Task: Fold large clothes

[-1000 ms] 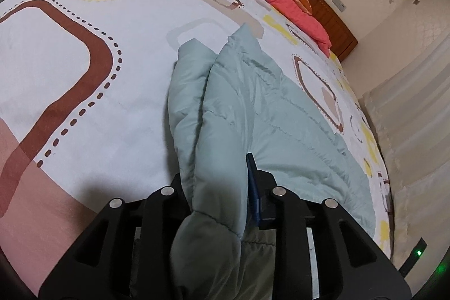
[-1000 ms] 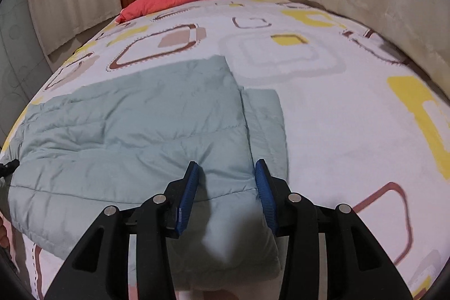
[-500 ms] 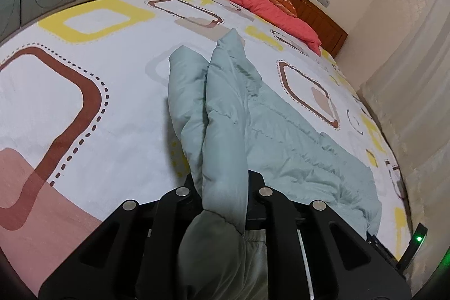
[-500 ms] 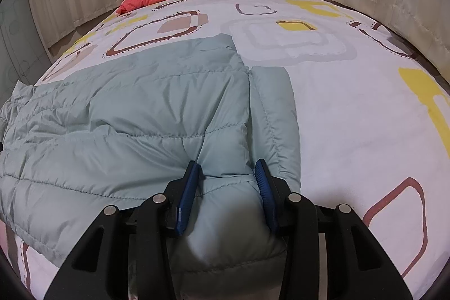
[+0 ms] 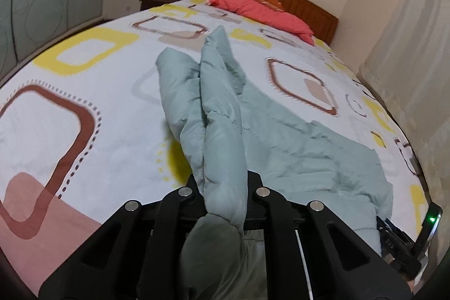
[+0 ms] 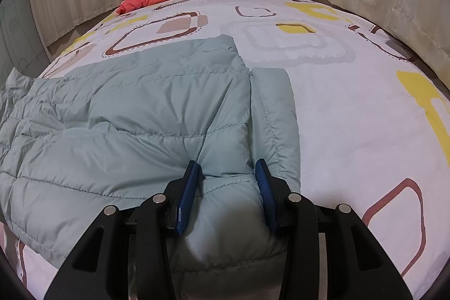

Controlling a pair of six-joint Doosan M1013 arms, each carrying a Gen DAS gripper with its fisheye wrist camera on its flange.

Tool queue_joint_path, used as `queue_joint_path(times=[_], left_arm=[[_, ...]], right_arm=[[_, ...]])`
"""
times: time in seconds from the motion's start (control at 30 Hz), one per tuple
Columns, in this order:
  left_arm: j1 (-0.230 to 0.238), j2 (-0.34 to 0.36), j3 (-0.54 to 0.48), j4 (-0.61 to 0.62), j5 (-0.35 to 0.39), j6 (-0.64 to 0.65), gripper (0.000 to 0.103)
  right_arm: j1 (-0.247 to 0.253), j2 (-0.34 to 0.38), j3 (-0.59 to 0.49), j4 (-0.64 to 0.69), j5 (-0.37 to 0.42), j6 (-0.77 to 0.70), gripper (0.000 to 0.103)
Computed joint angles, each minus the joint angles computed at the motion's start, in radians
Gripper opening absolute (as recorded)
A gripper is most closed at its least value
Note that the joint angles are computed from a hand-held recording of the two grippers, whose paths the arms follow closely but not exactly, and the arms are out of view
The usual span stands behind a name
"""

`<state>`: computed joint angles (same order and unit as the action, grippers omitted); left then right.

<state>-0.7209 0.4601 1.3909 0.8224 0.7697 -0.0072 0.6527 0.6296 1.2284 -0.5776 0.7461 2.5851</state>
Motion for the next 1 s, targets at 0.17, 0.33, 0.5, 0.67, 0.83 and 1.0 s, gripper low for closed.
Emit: queue_joint_path(times=[0.17,0.33,0.5,0.67,0.83,1.0], left_arm=[[-0.038,0.043,-0.099,0.019,0.054,0.127,0.011],[-0.065,0.102,-0.205,0.002,0.075,0.267,0.011],[-0.087,0.181,-0.331,-0.041,0.12,0.434,0.011],[-0.101,0.255,-0.433,-0.097,0.175,0.561,0.011],[-0.107,0.308,-0.495,-0.129,0.215,0.646,0.011],[-0.123,0.353,-0.539,-0.11,0.247,0.706,0.011]], right_arm=[[0.0,-0.001,0.002,0.0,-0.005,0.004,0.043],[-0.003,-0.008,0.013,0.005,-0.022,0.014,0.043],[-0.009,-0.016,0.029,0.018,-0.05,0.021,0.043],[-0.016,-0.024,0.043,0.037,-0.08,0.024,0.043],[-0.022,-0.03,0.057,0.053,-0.11,0.027,0.043],[-0.029,-0.035,0.069,0.072,-0.139,0.027,0.043]])
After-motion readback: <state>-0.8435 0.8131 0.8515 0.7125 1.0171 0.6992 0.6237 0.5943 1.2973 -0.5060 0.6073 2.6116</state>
